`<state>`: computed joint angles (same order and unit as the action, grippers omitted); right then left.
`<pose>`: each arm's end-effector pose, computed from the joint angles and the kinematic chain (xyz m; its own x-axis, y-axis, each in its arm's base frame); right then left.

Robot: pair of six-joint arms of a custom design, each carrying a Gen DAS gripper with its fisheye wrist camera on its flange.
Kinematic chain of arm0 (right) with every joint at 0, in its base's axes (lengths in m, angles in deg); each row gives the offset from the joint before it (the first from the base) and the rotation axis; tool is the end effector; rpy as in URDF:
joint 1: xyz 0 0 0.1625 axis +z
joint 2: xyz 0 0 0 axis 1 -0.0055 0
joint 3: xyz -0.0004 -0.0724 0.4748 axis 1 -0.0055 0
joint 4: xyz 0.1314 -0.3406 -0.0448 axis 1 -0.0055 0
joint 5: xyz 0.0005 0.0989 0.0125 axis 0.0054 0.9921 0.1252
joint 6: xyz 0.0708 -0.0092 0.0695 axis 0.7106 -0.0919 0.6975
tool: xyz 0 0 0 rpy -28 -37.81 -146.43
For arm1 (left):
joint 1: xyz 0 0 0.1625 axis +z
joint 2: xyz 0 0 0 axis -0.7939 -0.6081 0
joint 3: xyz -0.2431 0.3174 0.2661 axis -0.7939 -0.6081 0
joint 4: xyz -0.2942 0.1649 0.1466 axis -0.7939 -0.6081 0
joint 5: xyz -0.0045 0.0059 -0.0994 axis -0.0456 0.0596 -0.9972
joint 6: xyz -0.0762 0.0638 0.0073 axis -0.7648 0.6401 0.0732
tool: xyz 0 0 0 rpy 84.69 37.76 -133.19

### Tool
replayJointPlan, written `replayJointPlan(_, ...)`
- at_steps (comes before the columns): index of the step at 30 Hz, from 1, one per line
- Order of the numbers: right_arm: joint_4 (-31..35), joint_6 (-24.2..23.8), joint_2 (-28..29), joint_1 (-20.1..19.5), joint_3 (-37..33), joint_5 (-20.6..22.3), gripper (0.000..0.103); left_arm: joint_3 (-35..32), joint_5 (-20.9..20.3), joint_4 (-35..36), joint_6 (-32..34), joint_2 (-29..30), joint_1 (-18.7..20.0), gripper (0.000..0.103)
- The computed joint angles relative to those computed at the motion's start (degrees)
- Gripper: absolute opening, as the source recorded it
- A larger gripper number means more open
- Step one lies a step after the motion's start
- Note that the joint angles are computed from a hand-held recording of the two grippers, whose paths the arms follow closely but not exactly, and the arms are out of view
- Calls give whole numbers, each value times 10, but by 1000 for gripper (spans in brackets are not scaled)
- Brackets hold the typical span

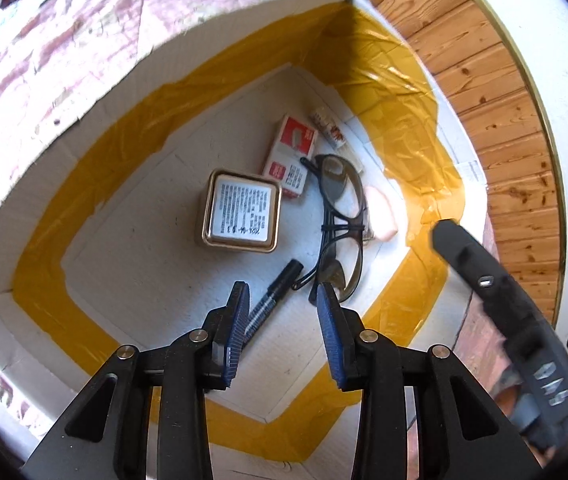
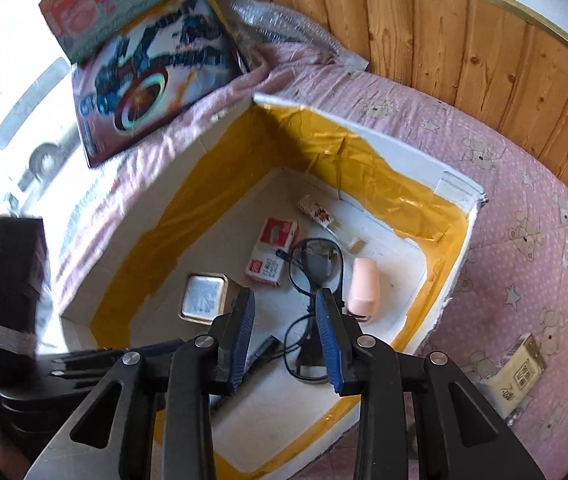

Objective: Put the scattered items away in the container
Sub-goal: 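Move both tools back toward the tape roll and action figure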

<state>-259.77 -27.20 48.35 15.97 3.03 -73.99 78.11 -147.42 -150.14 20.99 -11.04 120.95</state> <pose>0.2724 -0.6554 0.0849 -0.8600 -0.1645 0.4830 -0.3447 0.8853 -0.3122 -0.0993 -0.7054 0.1739 -0.9356 0.0915 -0.3410 0.1152 0.9921 -0.0499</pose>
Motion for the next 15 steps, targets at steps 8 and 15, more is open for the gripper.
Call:
replayJointPlan(8,-82,22,-46,-7,63,75,34,32,30,-55,24,-12,-18,37)
replayJointPlan(15,-130,20,-74,-2,111,105,34,63,57,-102,42,-26,-34,37)
